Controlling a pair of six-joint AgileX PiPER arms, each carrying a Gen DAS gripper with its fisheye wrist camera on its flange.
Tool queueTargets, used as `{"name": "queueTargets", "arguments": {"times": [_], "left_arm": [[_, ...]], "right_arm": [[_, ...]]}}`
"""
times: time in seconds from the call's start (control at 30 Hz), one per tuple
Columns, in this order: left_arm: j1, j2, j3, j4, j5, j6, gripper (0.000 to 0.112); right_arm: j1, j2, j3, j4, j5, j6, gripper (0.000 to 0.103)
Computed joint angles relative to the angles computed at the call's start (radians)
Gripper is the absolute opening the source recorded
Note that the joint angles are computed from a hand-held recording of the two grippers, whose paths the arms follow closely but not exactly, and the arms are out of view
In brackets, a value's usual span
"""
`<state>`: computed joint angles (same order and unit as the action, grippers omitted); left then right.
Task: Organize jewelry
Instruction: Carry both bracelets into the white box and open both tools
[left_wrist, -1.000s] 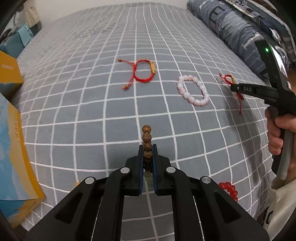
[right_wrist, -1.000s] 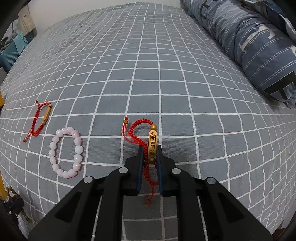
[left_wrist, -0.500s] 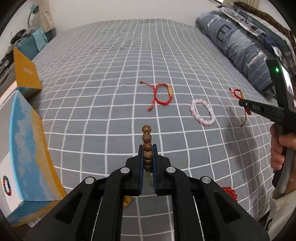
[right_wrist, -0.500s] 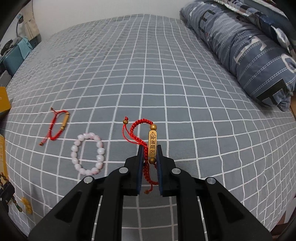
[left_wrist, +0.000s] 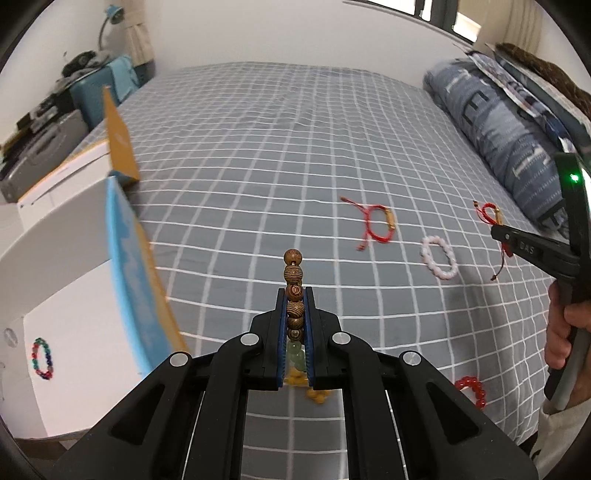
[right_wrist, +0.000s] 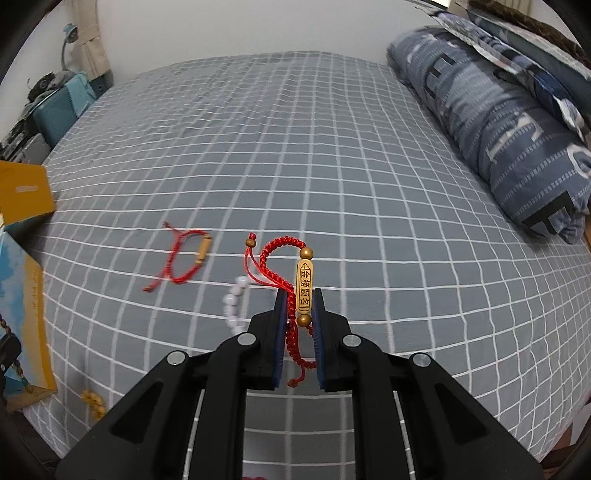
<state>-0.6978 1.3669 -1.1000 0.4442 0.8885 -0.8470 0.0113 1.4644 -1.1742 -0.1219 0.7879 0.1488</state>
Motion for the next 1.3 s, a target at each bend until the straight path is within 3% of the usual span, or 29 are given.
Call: {"name": "queueTargets", "arguments": {"times": [0.33, 0.5, 0.8, 1.3], "left_arm": [[0.133, -0.213, 0.064, -0.026, 0.063, 0.085, 0.007], [0.258, -0.313, 0.081, -0.075, 0.092, 0.183, 0.007], [0.665, -0.407, 0.111, -0.279, 0.085, 0.516, 0.007], [1.305, -0.413, 0.134, -0.643, 0.098, 1.090, 0.007]], "right_arm": [[0.236, 0.009, -0.082, -0.085, 0.043, 0.164, 0.012], [0.382, 0.041, -0.146, -0.133, 0.065, 0.260, 0.012], [0.624, 0.142, -0.301, -0.213, 0.121, 0.396, 0.012], [0.965, 0.333, -0.579, -0.289, 0.170, 0.472, 0.012]]}}
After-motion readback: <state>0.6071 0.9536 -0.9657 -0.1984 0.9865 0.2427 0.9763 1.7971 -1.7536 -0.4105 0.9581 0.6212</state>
